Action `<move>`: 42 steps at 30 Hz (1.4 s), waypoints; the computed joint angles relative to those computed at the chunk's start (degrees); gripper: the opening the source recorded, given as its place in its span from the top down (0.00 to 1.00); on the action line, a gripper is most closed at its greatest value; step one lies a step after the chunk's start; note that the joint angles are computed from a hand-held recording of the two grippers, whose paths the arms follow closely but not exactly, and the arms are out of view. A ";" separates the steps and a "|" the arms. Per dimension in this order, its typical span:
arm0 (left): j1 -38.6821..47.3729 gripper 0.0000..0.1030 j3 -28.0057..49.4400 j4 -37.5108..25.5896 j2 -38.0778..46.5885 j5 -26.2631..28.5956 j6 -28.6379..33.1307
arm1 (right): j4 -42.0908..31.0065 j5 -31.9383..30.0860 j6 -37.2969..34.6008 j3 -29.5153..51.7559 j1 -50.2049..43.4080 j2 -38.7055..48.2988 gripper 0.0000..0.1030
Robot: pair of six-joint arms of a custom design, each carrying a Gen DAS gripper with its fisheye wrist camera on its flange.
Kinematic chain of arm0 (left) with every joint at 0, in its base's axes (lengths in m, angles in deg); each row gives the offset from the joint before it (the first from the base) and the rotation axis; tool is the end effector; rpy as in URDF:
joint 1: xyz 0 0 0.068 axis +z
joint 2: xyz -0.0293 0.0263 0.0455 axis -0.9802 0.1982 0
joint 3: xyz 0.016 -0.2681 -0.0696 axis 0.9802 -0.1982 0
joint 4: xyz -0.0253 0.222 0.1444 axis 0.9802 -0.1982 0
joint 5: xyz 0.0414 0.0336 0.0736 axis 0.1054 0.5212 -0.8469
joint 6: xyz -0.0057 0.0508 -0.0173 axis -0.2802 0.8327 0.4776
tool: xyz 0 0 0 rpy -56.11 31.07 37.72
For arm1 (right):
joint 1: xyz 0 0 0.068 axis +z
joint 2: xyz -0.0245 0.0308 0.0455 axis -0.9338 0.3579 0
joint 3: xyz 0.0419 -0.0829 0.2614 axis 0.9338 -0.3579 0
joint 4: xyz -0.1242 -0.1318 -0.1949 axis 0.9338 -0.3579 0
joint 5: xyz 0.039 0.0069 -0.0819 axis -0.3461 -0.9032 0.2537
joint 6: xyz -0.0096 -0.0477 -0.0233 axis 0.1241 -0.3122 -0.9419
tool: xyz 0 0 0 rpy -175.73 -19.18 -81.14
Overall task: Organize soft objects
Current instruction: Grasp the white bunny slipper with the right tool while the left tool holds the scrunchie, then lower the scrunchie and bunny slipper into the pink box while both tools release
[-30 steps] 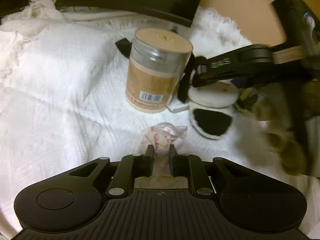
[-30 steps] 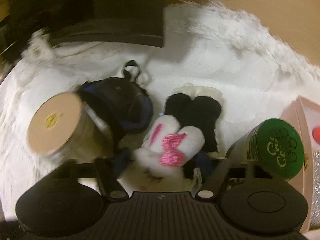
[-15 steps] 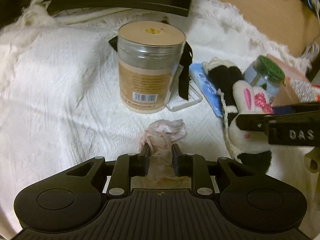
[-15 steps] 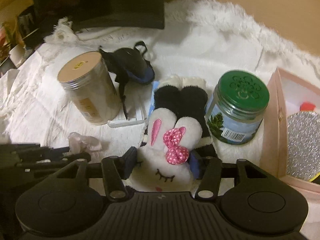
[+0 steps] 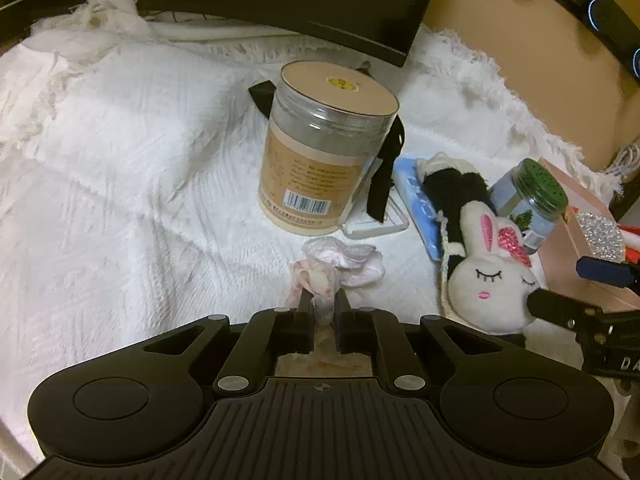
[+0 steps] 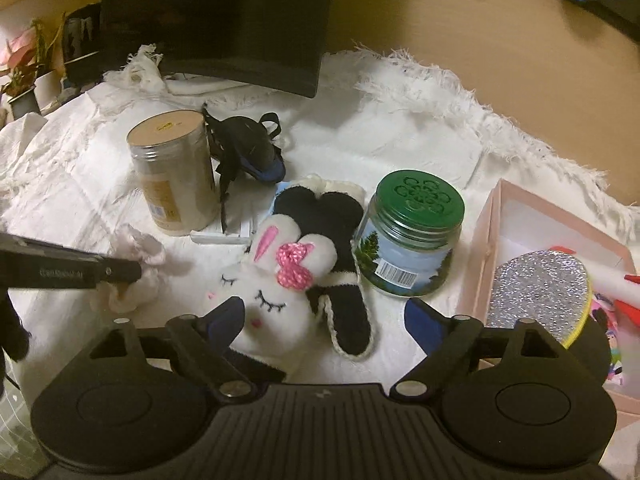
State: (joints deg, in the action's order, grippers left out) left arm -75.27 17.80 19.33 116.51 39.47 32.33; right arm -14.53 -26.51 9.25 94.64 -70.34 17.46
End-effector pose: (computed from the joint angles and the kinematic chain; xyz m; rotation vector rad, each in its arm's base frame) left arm 0.2578 0.0066 0.0650 -0.0896 2.3862 -0.3040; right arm 0.2726 0.0020 0.1022 -0.4793 2.2310 0.0785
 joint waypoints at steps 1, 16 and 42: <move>-0.01 0.89 -0.49 0.06 -0.62 -0.04 -0.19 | 0.60 -0.78 -1.09 -0.68 -0.41 -0.36 0.11; 0.27 0.90 -4.83 -0.47 -7.33 -1.69 -0.20 | -6.12 2.70 3.49 11.71 7.18 10.96 0.05; -17.57 0.89 20.38 -15.03 -23.26 5.00 -1.73 | -28.31 -22.17 3.75 26.67 -26.18 -21.09 0.45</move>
